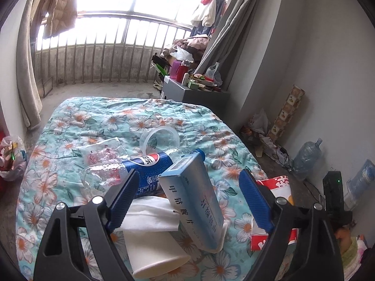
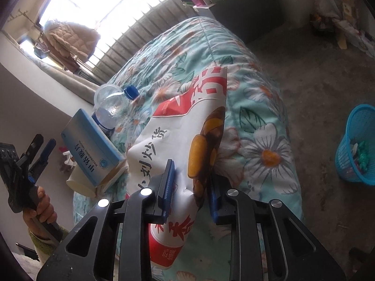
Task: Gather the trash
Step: 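Grasp the blue medicine box with the left tool while the right tool holds the snack bag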
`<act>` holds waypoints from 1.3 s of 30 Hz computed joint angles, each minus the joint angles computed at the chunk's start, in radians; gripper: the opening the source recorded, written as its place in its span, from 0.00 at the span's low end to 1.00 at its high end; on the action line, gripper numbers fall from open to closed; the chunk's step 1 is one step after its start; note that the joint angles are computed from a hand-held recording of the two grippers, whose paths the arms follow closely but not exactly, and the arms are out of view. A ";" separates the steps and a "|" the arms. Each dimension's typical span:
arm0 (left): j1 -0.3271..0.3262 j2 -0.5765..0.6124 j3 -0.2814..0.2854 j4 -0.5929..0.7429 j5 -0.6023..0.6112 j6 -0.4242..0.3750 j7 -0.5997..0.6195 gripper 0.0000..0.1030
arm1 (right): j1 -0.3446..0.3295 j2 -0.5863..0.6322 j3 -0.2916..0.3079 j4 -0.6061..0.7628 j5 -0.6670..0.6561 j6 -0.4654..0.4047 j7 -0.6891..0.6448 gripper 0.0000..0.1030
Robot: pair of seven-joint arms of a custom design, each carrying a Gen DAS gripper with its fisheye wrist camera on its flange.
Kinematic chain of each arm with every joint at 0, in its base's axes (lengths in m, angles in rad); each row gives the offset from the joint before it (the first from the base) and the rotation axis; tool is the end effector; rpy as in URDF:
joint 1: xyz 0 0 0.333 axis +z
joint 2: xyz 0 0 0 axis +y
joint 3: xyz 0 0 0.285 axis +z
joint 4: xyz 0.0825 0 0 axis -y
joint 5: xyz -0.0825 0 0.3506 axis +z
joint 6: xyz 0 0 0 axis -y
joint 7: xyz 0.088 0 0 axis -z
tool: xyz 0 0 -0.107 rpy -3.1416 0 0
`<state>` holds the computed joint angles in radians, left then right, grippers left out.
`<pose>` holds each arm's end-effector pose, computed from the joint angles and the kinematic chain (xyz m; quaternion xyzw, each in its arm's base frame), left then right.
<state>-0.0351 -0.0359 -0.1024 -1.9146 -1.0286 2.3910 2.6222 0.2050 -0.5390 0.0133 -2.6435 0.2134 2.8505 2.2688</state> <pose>0.5554 -0.0851 0.5469 -0.4179 0.7778 -0.4633 0.0756 0.3977 0.0769 0.4928 -0.4092 0.8350 -0.0577 0.3634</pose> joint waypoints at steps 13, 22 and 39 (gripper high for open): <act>0.000 0.105 -0.057 0.105 0.167 -0.008 -0.153 0.75 | 0.018 -0.007 -0.016 -0.009 0.018 0.017 -0.010 0.24; -0.005 0.128 -0.071 0.113 0.251 0.047 -0.234 0.71 | 0.022 -0.001 -0.018 -0.008 0.032 0.026 -0.022 0.24; -0.029 0.020 -0.049 0.047 -0.009 -0.094 0.021 0.70 | 0.027 0.007 -0.023 -0.005 0.043 0.032 -0.036 0.24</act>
<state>-0.0636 -0.0160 -0.1518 -1.8681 -1.0380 2.2965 2.6432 0.2319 -0.5318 -0.0098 -2.6488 0.2566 2.8825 2.2323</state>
